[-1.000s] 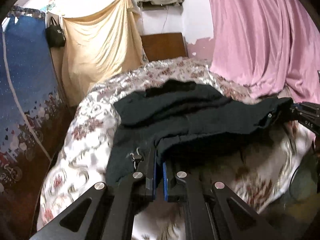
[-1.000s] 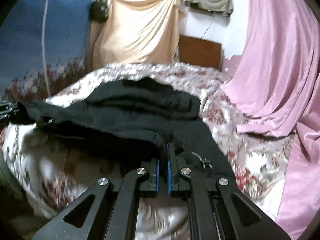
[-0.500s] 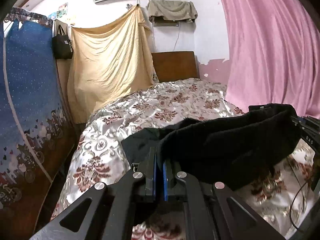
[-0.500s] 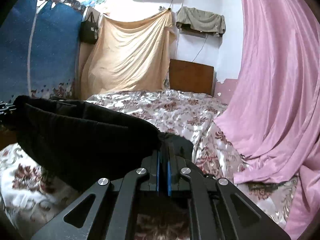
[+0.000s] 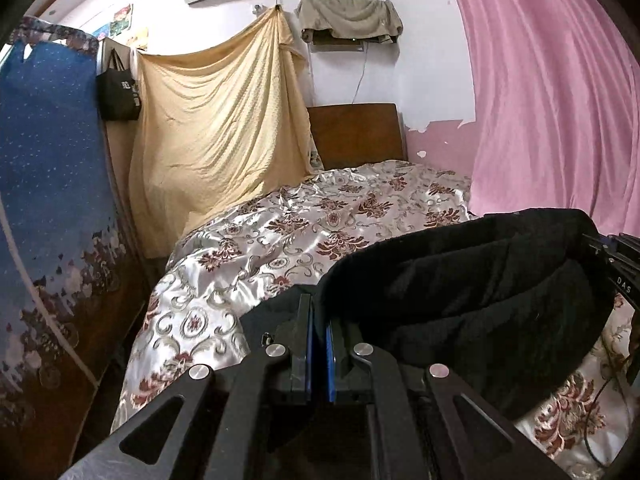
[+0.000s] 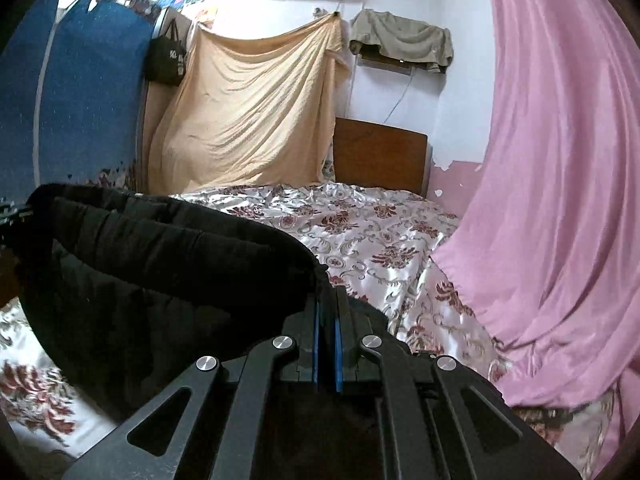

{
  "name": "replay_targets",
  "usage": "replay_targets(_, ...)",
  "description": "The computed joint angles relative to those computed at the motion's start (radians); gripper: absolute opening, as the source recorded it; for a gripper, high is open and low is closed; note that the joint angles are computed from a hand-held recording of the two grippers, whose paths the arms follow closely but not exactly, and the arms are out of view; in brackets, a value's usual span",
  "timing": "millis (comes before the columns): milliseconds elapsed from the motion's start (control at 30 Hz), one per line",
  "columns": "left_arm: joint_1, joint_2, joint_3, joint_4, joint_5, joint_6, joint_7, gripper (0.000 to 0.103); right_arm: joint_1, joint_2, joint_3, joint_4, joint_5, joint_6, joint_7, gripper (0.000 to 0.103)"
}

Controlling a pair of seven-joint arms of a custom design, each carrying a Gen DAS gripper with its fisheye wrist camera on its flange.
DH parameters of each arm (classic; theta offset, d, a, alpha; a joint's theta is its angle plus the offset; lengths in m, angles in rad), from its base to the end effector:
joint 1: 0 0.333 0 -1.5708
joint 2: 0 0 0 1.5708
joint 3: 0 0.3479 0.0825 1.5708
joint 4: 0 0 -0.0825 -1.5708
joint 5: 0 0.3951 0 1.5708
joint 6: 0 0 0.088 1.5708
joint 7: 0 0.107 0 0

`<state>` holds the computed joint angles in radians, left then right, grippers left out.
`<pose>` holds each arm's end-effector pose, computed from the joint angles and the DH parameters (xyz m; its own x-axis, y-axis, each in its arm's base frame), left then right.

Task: Fold large clothes
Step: 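Lift the held hem with both grippers and fold it over the jacket, then open both grippers and release the folded jacket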

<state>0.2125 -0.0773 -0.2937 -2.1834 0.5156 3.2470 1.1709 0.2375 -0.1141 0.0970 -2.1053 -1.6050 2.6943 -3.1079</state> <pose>0.5593 -0.0994 0.5770 -0.1745 -0.9794 -0.1019 -0.4120 0.1666 -0.8958 0.5167 0.2167 0.5455 -0.0790 -0.9798 0.1840 -0.3689 -0.1427 -0.9185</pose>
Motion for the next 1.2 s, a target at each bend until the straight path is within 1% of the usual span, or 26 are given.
replay_targets(67,-0.053,0.046,0.039,0.052,-0.057,-0.016,0.063,0.006,-0.006,0.047,-0.01,0.054,0.007,0.012,-0.034,0.005)
replay_targets(133,-0.078,0.086,0.063,0.104,-0.04,-0.029,0.064,0.006,-0.007,0.086,-0.019,0.102,0.021,0.018,-0.067,0.005)
replay_targets(200,-0.127,0.14,0.118,0.179,0.044,-0.044,0.01,0.006,-0.005,0.134,-0.031,0.161,0.037,0.02,-0.109,0.005)
replay_targets(233,-0.148,0.168,0.139,0.216,0.056,-0.053,0.006,0.006,-0.003,0.159,-0.037,0.194,0.044,0.019,-0.131,0.005)
replay_targets(300,-0.174,0.22,0.159,0.278,0.037,-0.071,0.034,0.006,0.004,0.21,-0.052,0.255,0.056,0.022,-0.166,0.005)
replay_targets(333,-0.196,0.239,0.18,0.301,0.037,-0.074,0.037,0.006,0.009,0.227,-0.06,0.277,0.067,0.025,-0.181,0.005)
replay_targets(433,-0.252,0.326,0.235,0.41,0.021,-0.104,0.063,0.006,0.018,0.312,-0.091,0.38,0.131,0.05,-0.262,0.005)
replay_targets(467,-0.264,0.347,0.244,0.435,0.007,-0.112,0.074,0.006,0.02,0.346,-0.102,0.42,0.168,0.059,-0.303,0.005)
replay_targets(533,-0.272,0.403,0.245,0.503,-0.035,-0.137,0.109,0.006,0.022,0.41,-0.118,0.497,0.249,0.071,-0.392,0.005)
replay_targets(633,-0.301,0.475,0.267,0.594,-0.078,-0.171,0.145,0.006,0.001,0.523,-0.119,0.625,0.424,0.085,-0.551,0.005)
replay_targets(733,-0.334,0.556,0.295,0.698,-0.116,-0.219,0.179,0.006,-0.01,0.625,-0.115,0.74,0.55,0.066,-0.673,0.005)
replay_targets(800,-0.341,0.604,0.299,0.761,-0.146,-0.251,0.203,0.006,-0.015,0.679,-0.113,0.802,0.617,0.05,-0.745,0.005)
replay_targets(900,-0.345,0.665,0.298,0.839,-0.186,-0.3,0.228,0.006,-0.014,0.752,-0.116,0.884,0.697,0.019,-0.841,0.005)
replay_targets(933,-0.342,0.693,0.292,0.874,-0.203,-0.327,0.237,0.006,-0.012,0.76,-0.123,0.89,0.715,0.018,-0.86,0.005)
replay_targets(1000,-0.336,0.734,0.28,0.929,-0.23,-0.37,0.255,0.006,-0.009,0.814,-0.124,0.957,0.768,-0.014,-0.927,0.005)
replay_targets(1100,-0.321,0.809,0.252,1.03,-0.275,-0.457,0.293,0.006,-0.003,0.871,-0.132,1.025,0.837,-0.051,-1.003,0.005)
replay_targets(1200,-0.315,0.861,0.24,1.103,-0.305,-0.513,0.319,0.006,0.004,0.94,-0.14,1.112,0.908,-0.089,-1.075,0.005)
